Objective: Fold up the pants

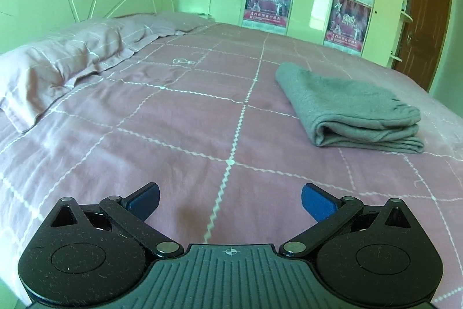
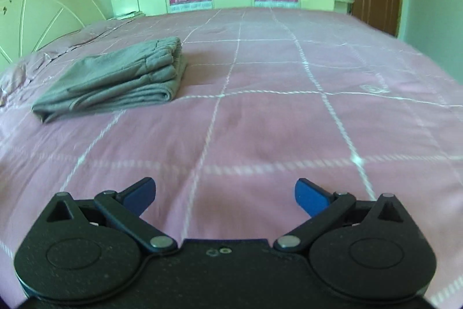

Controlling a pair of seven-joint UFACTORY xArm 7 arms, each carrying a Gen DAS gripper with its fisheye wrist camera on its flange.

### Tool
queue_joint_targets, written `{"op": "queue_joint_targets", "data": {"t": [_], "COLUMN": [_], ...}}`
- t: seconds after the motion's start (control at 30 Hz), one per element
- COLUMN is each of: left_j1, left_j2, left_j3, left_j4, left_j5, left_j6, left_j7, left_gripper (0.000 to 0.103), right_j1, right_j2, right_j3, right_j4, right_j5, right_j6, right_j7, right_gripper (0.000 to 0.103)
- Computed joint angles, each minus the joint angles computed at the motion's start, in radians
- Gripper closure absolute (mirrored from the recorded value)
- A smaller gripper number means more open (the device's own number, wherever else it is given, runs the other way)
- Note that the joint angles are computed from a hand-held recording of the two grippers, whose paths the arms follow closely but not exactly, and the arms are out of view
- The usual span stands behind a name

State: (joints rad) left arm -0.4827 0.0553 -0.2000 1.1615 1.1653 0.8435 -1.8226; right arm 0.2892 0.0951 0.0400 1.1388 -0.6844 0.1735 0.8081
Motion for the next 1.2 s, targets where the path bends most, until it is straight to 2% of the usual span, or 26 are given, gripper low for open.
{"op": "queue_joint_targets", "data": {"t": [0.13, 0.2, 0.27, 0.47, 0.6, 0.67, 0.77, 0.87, 0.97, 1.0, 1.1, 1.2], "left_j1": [-0.032, -0.045, -0.060, -0.115, -0.163, -0.189, -0.237, -0.289, -0.333, -0.346, -0.372, -0.375], "left_j2": [-0.046, -0.067, -0.081, -0.071, -0.036, -0.018, 0.019, 0.059, 0.082, 0.089, 0.099, 0.079], "left_j3": [-0.036, -0.057, -0.082, -0.134, -0.148, -0.147, -0.148, -0.141, -0.127, -0.124, -0.113, -0.104], "left_j4": [-0.044, -0.066, -0.074, -0.039, 0.011, 0.037, 0.092, 0.152, 0.177, 0.181, 0.180, 0.155], "left_j5": [-0.039, -0.027, 0.001, 0.062, 0.105, 0.130, 0.166, 0.180, 0.210, 0.216, 0.218, 0.222], "left_j6": [0.053, 0.057, 0.067, 0.145, 0.180, 0.182, 0.237, 0.295, 0.321, 0.335, 0.357, 0.346], "left_j7": [-0.053, -0.094, -0.125, -0.168, -0.182, -0.176, -0.159, -0.132, -0.118, -0.110, -0.083, -0.115], "left_gripper": [0.000, 0.000, 0.000, 0.000, 0.000, 0.000, 0.000, 0.000, 0.000, 0.000, 0.000, 0.000], "right_j1": [-0.014, -0.040, -0.064, -0.157, -0.229, -0.235, -0.242, -0.227, -0.237, -0.230, -0.182, -0.165], "right_j2": [-0.077, -0.117, -0.150, -0.235, -0.287, -0.305, -0.325, -0.332, -0.347, -0.351, -0.339, -0.333], "right_j3": [0.001, 0.021, 0.048, 0.170, 0.268, 0.291, 0.336, 0.376, 0.426, 0.424, 0.400, 0.383], "right_j4": [-0.057, -0.093, -0.124, -0.177, -0.181, -0.181, -0.177, -0.164, -0.155, -0.158, -0.161, -0.153], "right_j5": [-0.070, -0.124, -0.145, -0.276, -0.446, -0.486, -0.515, -0.508, -0.583, -0.597, -0.569, -0.611], "right_j6": [-0.027, -0.044, -0.066, -0.082, -0.092, -0.112, -0.133, -0.123, -0.089, -0.082, -0.044, -0.029], "right_j7": [0.142, 0.233, 0.279, 0.447, 0.557, 0.576, 0.595, 0.578, 0.648, 0.663, 0.612, 0.646], "right_gripper": [0.006, 0.006, 0.006, 0.006, 0.006, 0.006, 0.006, 0.006, 0.006, 0.006, 0.006, 0.006]}}
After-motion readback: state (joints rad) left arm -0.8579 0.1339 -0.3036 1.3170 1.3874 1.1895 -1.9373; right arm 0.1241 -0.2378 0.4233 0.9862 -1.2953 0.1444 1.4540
